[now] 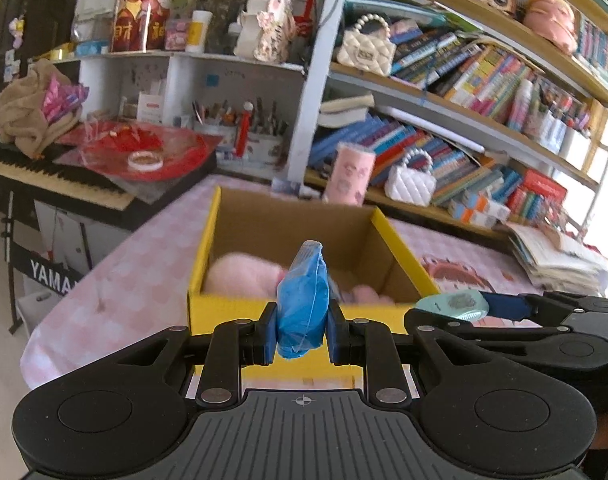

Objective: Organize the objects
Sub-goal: 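Carry the blue item and mint-green object over the yellow box, then open right tool to drop green object while left tool releases blue item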

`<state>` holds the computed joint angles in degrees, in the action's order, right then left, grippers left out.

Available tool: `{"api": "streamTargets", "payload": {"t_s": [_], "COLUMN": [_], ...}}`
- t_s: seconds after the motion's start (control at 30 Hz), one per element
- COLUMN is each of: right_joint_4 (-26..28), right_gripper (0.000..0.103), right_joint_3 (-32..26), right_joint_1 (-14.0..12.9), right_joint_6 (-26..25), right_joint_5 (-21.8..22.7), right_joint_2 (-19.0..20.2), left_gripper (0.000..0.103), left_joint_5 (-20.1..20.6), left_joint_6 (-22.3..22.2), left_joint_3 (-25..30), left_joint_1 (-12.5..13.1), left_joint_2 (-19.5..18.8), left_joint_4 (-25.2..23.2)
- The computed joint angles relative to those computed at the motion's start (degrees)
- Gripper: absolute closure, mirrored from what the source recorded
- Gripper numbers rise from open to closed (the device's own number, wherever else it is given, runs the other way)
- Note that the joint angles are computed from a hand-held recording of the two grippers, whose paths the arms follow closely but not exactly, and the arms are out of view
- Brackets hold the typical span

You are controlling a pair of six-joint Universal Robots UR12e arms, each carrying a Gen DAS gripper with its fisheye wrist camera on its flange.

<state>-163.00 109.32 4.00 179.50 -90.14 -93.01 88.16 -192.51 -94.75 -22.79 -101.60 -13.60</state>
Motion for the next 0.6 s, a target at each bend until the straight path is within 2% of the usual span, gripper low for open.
{"api": "streamTargets", "payload": {"t_s": [0.17, 0.27, 0.5, 0.6], "right_joint_4": [-1.98, -0.99, 10.38, 14.04], "right_gripper": [0.036, 0.036, 0.036, 0.036], "right_joint_3": [-3.41, -5.72, -11.75, -13.31], "right_joint_1": [-1.70, -2.37, -3.93, -4.15], "right_joint_6": [-2.85, -6.61, -15.36, -21.06], "right_joint_5": [3.25, 5.19, 10.27, 11.39], "right_joint_2": [3.50, 5.76, 10.28, 11.57], "left_gripper": [0.081, 0.081, 0.081, 0.081], "left_joint_5": [2.69, 4.03, 4.69, 4.55], "left_joint_6": [-1.21, -1.63, -2.43, -3.42], "left_joint_3": [4.22, 6.91, 11.83, 13.04], "left_joint_1": [-0.54, -0.86, -1.36, -1.50], "left_joint_2": [-3.10, -5.05, -8.44, -9.37], "left_joint_4": [0.51, 0.05, -4.29, -6.21]}}
